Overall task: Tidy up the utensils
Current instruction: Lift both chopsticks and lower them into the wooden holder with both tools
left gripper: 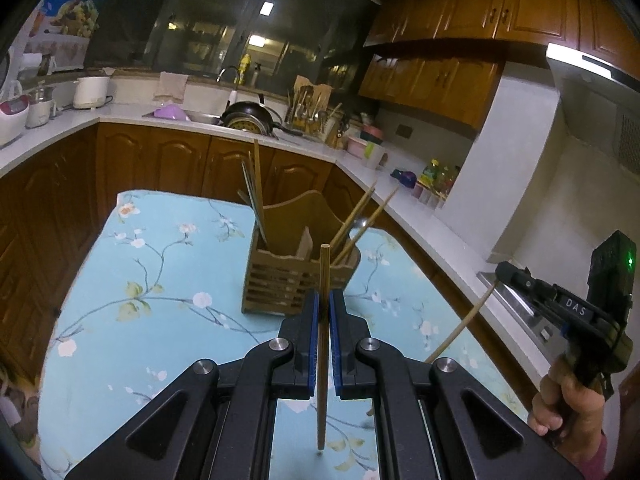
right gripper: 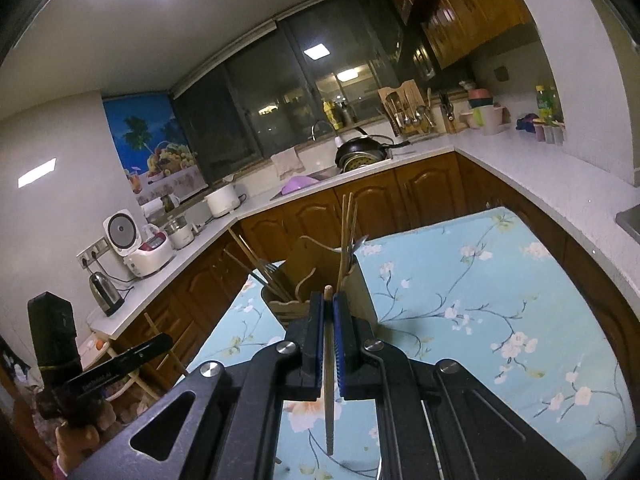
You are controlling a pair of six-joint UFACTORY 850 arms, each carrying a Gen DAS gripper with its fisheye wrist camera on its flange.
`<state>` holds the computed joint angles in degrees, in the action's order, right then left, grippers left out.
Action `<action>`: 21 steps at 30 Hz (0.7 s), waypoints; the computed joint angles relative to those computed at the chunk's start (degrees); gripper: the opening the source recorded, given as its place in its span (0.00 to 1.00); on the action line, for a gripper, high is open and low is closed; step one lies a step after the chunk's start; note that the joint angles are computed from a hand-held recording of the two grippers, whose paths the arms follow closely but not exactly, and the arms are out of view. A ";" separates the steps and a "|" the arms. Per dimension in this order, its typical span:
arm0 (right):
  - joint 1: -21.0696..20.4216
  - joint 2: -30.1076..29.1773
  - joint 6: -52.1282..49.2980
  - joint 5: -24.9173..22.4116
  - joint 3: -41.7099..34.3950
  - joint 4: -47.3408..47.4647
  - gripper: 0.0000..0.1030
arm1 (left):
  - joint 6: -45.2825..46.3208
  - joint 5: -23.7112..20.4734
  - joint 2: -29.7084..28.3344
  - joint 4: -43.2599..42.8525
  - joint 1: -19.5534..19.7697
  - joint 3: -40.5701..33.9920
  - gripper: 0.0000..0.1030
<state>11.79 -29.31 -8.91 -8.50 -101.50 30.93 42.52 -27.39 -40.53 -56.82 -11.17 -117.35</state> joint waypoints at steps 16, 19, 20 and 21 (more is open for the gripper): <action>0.01 -4.29 11.67 0.31 -8.42 -13.23 0.05 | 0.13 1.73 -5.00 -1.46 1.57 -8.83 0.03; -0.23 -5.83 14.66 0.26 -11.12 -16.02 0.05 | -1.53 1.77 -7.35 -0.29 1.75 -13.06 0.03; -0.30 -6.56 15.96 0.18 -12.42 -17.20 0.05 | -2.15 1.87 -8.20 0.17 1.75 -14.63 0.03; -0.29 -7.13 17.42 0.12 -13.46 -18.64 0.05 | -2.78 1.96 -9.33 0.65 1.77 -16.67 0.03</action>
